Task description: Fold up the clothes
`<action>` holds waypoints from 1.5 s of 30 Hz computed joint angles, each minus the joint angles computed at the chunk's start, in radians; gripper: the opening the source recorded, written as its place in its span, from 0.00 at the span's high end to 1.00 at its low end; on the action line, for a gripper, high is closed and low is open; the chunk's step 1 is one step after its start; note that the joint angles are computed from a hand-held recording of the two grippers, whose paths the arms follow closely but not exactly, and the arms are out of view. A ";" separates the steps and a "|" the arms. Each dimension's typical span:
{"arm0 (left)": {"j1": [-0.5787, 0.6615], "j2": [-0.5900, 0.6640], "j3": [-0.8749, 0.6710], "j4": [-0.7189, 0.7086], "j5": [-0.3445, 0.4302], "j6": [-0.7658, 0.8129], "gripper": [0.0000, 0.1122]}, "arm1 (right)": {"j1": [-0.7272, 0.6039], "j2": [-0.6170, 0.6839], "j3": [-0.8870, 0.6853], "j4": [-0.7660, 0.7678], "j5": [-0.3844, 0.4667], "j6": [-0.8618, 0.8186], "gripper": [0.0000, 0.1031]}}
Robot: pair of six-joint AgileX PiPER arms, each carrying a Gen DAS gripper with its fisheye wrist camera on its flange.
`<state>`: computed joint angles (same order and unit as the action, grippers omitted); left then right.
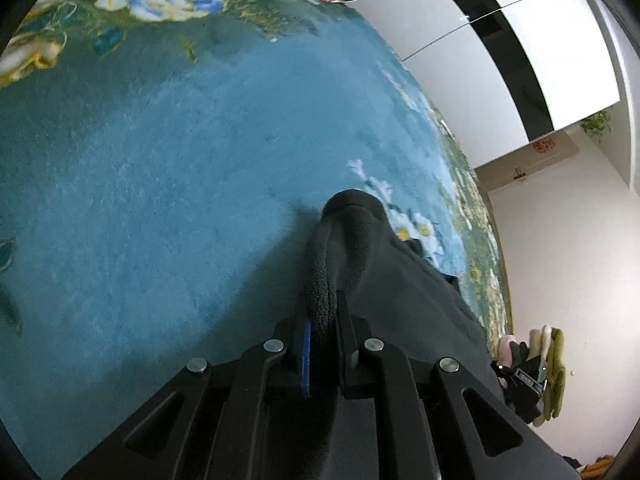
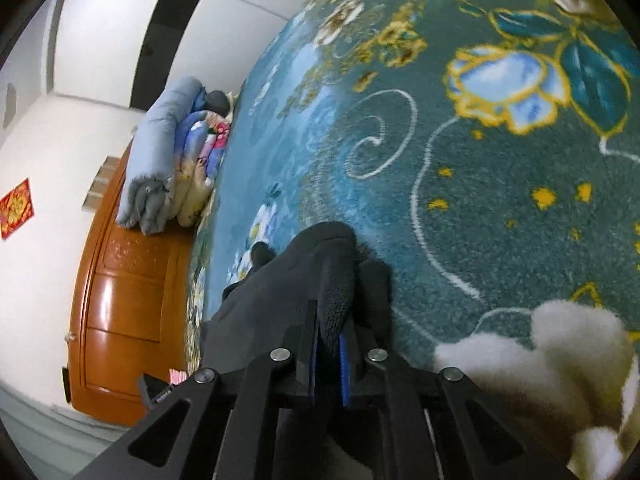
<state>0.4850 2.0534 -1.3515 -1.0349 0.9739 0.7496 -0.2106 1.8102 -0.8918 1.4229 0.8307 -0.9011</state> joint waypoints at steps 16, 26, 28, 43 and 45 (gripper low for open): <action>0.367 -0.282 0.559 -0.104 0.167 0.404 0.48 | -0.374 -0.363 0.464 -0.075 0.264 -0.260 0.35; 0.181 -0.246 0.580 -0.208 0.122 0.363 0.35 | -0.178 -0.315 0.501 0.060 0.173 -0.275 0.23; 0.140 -0.241 0.572 -0.211 0.081 0.329 0.35 | -0.119 -0.282 0.475 0.108 0.140 -0.267 0.22; 0.055 -0.229 0.559 -0.265 -0.012 0.231 0.50 | 0.026 -0.235 0.409 0.227 0.053 -0.301 0.21; 0.044 -0.223 0.529 -0.253 -0.001 0.204 0.56 | 0.006 -0.231 0.420 0.239 0.076 -0.307 0.25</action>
<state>0.5291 1.8305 -0.8224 -1.2876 0.9730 0.9535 -0.2043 1.5790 -0.4721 1.6615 0.9067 -1.2081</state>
